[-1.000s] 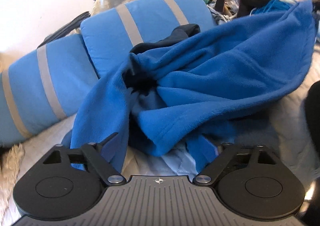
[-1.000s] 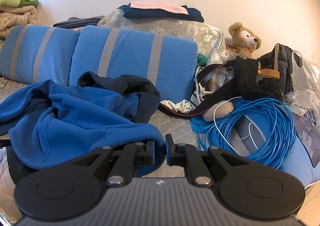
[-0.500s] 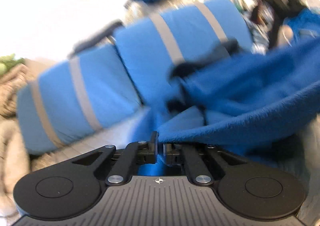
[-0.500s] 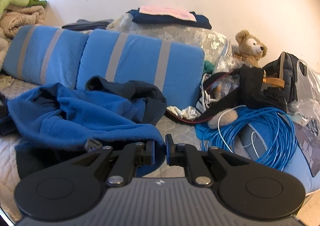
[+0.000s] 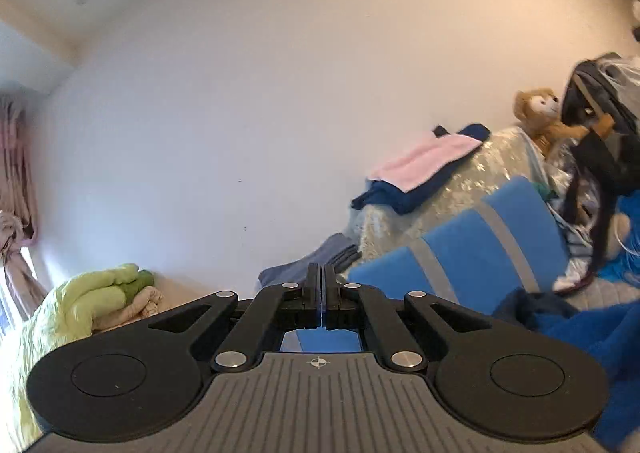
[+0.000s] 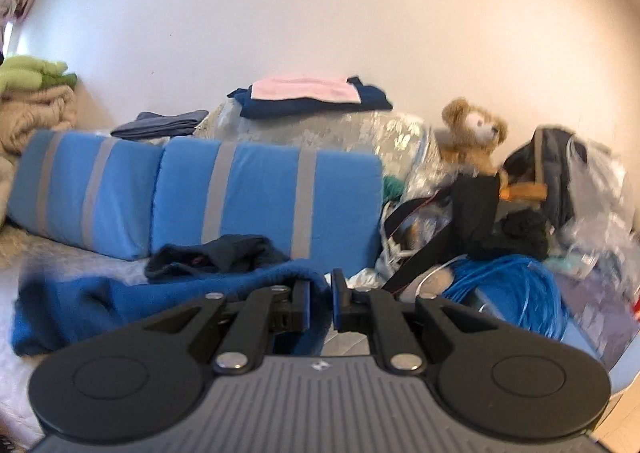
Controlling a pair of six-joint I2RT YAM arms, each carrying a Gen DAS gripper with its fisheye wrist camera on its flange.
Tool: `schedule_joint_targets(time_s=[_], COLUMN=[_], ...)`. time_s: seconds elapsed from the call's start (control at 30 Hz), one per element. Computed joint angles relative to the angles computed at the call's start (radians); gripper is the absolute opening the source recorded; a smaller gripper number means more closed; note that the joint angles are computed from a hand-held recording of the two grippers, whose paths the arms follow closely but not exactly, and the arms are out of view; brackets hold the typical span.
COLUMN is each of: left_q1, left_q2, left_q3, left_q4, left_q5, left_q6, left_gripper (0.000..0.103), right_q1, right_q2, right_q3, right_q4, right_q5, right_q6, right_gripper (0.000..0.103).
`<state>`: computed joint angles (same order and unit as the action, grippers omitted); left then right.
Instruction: Fold clothes
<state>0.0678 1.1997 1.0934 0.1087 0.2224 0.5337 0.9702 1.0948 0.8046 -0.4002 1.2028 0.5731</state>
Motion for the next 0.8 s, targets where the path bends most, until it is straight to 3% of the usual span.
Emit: schedule_joint_targets(time_s=[0.13,0.2,0.23,0.27,0.6,0.8], left_q1=[-0.005,-0.008,-0.007,0.0,0.044,0.078], left_q2=[-0.02,-0.012,-0.005,0.006,0.127,0.22], left_q3=[-0.107,-0.159,-0.182,-0.2,-0.358,-0.478], left_q4=[0.014,0.033,0.04,0.046,0.134,0.26], left_q5=[0.01,0.009,0.012,0.033,0.09,0.152], left_q6=[0.055,0.064,0.067,0.067,0.115,0.243], left_gripper=[0.005,0.032,0.054,0.067,0.071,0.071], right_q1=[0.023,0.03,0.031,0.035,0.039,0.024], right_q2=[0.009,0.011,0.006,0.002,0.005,0.01], right_q3=[0.002,0.001,0.0,0.0,-0.018,-0.037], right_q4=[-0.06,-0.084,-0.094,-0.106,-0.148,-0.151], right_q5=[0.012,0.013,0.008,0.008,0.011,-0.001], right_q6=[0.047,0.078,0.094,0.106,0.14,0.17], right_gripper=[0.011,0.011,0.011,0.011,0.011,0.011])
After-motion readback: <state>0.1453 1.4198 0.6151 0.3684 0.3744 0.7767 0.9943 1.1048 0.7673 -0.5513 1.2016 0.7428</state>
